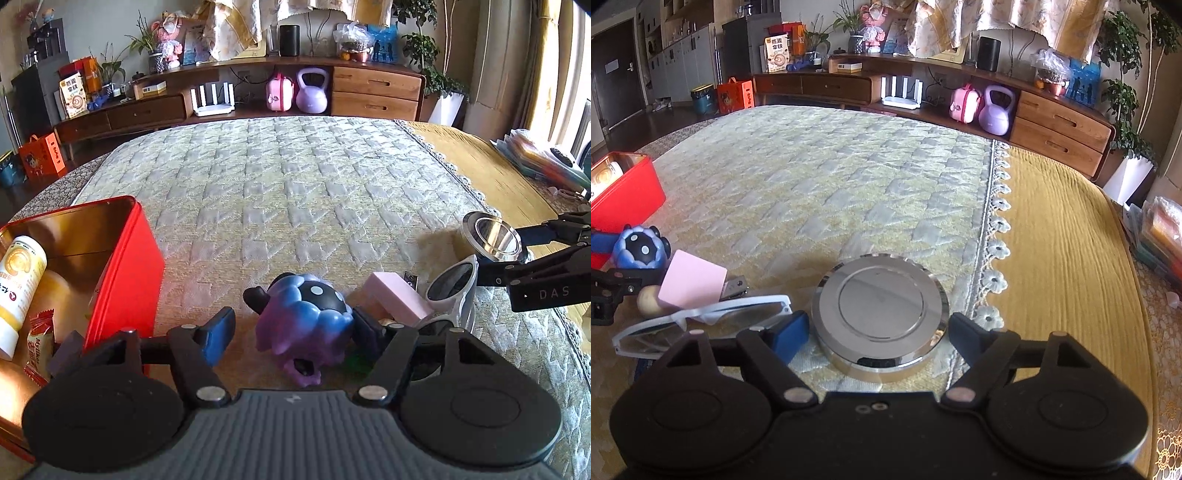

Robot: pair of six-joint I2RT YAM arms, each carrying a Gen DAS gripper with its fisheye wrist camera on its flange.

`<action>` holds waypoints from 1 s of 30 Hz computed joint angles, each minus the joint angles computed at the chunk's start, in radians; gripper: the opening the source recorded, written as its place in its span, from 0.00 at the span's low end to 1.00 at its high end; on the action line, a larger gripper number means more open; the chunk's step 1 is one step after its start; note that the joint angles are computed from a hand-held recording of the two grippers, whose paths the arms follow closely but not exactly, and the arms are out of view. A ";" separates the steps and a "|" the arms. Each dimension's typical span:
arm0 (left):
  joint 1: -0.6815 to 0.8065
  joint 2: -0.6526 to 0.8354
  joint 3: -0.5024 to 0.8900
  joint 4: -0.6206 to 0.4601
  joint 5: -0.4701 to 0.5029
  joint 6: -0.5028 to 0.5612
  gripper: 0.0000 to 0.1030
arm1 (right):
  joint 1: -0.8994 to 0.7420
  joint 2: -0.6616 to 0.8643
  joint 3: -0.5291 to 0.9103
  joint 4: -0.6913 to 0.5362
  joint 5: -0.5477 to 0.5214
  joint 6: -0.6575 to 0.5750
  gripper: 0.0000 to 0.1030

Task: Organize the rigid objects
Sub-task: 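Grasp the purple toy with the left tool while the right tool grasps the round metal tin, then carry the purple toy into the red tin with the left tool while the right tool places the metal tin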

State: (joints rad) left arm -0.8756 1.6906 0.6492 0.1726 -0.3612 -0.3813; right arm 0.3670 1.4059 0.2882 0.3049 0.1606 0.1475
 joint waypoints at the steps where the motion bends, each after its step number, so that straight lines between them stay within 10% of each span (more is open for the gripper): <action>1: -0.004 -0.001 -0.001 0.004 0.000 0.007 0.61 | 0.000 0.000 0.000 0.001 0.000 0.002 0.77; 15: -0.028 -0.016 0.030 -0.076 -0.013 0.005 0.50 | 0.031 -0.085 -0.028 -0.048 0.058 0.061 0.73; 30: -0.026 -0.198 -0.031 -0.197 0.004 -0.042 0.50 | 0.202 -0.462 0.003 -0.452 0.163 0.142 0.73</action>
State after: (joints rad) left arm -0.9018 1.4930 0.6185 -0.0239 -0.3577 -0.4233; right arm 0.5691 0.9443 0.2908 -0.1475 0.3231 0.2891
